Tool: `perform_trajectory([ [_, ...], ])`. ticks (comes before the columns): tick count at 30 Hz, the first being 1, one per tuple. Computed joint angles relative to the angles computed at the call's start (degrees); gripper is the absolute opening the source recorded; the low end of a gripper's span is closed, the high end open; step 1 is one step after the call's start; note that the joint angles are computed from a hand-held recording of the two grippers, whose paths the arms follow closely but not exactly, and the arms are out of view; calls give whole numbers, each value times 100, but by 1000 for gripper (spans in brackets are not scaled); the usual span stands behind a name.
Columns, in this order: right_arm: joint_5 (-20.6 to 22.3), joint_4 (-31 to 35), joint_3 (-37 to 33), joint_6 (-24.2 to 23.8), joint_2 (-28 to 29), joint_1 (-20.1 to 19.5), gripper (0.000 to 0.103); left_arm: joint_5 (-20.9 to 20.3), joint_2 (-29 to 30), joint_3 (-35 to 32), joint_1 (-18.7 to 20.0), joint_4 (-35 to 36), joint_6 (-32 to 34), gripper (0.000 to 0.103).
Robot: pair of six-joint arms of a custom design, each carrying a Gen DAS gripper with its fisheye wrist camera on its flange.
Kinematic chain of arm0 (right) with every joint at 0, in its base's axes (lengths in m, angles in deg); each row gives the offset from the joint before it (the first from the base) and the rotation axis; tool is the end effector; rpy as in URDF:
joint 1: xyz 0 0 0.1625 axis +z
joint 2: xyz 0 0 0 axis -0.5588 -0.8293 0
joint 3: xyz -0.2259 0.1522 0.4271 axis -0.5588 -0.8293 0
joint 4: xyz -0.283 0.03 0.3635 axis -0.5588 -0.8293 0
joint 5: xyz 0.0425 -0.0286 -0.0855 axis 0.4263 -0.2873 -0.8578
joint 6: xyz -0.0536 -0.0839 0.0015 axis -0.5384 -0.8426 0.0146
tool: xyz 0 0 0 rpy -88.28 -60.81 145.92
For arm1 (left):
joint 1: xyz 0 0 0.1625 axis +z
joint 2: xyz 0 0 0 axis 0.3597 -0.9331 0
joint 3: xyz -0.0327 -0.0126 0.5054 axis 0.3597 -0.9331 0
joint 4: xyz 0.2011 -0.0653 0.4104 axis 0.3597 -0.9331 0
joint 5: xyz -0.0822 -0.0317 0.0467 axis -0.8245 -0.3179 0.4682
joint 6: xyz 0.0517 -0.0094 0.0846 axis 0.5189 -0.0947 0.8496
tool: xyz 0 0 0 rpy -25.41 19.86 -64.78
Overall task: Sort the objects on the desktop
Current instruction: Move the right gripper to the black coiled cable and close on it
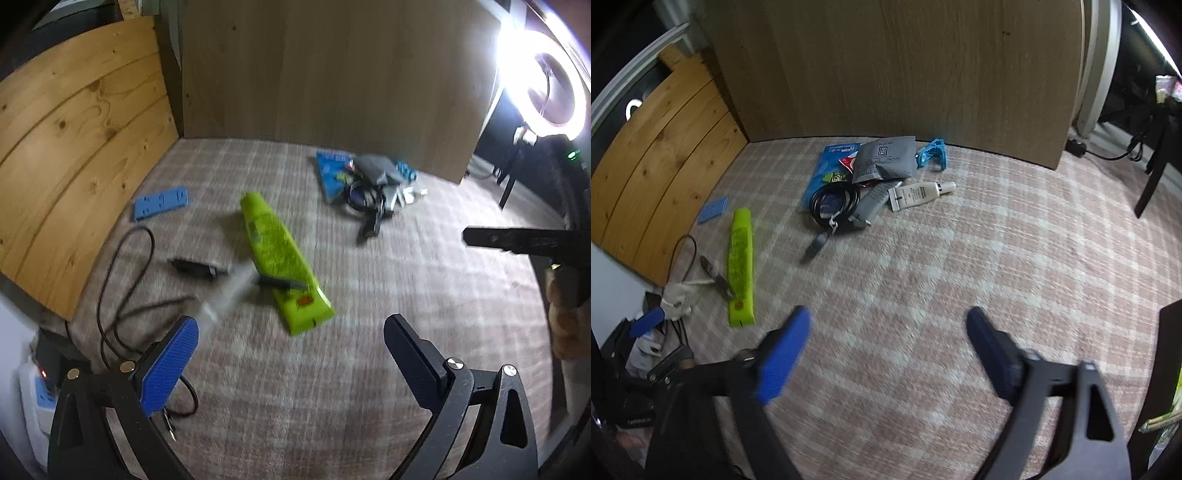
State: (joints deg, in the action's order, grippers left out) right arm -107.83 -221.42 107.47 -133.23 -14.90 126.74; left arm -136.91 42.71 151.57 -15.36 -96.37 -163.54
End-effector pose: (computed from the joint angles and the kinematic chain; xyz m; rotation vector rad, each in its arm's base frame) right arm 0.1297 -0.6113 0.2985 1.0932 -2.5516 0.0079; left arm -0.3576 -0.2154 -0.0521 -0.8199 1.8661 -1.0814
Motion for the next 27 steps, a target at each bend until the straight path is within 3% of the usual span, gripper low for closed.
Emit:
perform_trajectory([
  [4,-35,118,-228,310,198,109,67,208,-260,-8,53,350,29,99],
  [8,-155,108,-519,411,423,183,66,595,-423,27,449,243,612,94],
  [12,-267,290,-947,713,732,163,66,1184,-582,298,913,-532,1088,93],
  [14,-132,648,-1235,943,886,125,65,1421,-673,427,1188,-901,1244,86],
  [17,58,1037,-1471,1091,1056,136,54,1678,-801,690,1494,-1547,1407,73],
  [20,98,1140,-1505,1037,1204,196,50,1919,-811,986,1695,-2458,1723,71],
  [21,115,1206,-1522,1043,1276,220,48,1952,-781,1065,1704,-2767,2106,70],
  [24,144,1434,-1594,1058,1429,259,34,2007,-631,1114,1889,-3336,2602,62],
  [27,85,1453,-1579,1100,1571,298,30,2045,-523,1130,2051,-3711,2935,57],
])
